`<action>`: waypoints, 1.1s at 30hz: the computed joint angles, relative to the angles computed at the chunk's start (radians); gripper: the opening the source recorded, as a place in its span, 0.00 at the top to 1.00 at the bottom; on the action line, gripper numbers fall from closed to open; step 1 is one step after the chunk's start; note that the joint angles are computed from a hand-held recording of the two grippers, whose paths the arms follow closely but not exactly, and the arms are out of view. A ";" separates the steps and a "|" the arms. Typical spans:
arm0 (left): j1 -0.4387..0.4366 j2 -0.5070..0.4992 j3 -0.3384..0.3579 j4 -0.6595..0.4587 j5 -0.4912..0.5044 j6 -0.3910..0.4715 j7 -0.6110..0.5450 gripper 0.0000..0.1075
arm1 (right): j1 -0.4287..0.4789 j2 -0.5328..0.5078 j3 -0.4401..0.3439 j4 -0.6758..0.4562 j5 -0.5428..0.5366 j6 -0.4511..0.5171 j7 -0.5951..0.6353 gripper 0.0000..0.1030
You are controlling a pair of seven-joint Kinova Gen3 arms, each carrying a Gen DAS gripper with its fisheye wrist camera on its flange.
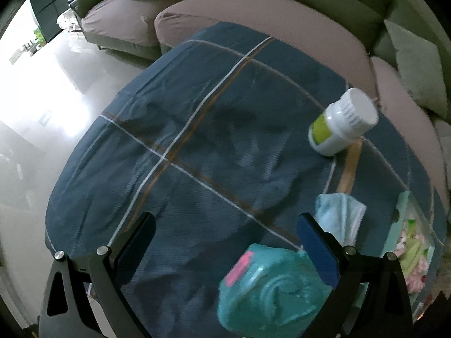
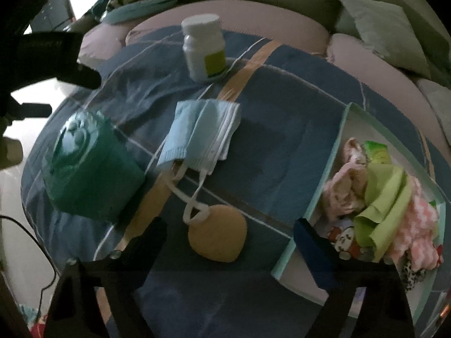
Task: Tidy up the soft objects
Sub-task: 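Grasp the tan round sponge with the right gripper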
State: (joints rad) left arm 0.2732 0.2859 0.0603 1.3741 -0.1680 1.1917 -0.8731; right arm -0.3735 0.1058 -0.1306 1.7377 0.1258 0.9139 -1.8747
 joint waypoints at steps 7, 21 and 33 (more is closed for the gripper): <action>-0.014 0.017 -0.014 0.003 -0.003 0.028 0.017 0.07 | -0.007 0.015 -0.001 -0.003 0.012 0.022 0.012 0.20; -0.019 0.016 -0.010 0.014 0.000 0.016 0.011 0.07 | -0.042 0.050 -0.007 -0.005 0.018 0.044 0.019 0.36; -0.001 0.030 -0.008 -0.010 -0.016 0.029 0.008 0.07 | -0.016 0.019 0.006 -0.001 0.016 0.045 0.027 0.49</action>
State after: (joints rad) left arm 0.2723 0.3161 0.0518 1.3645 -0.1843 1.2206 -0.8651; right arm -0.3899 0.1248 -0.1249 1.7371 0.1417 0.9589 -1.8473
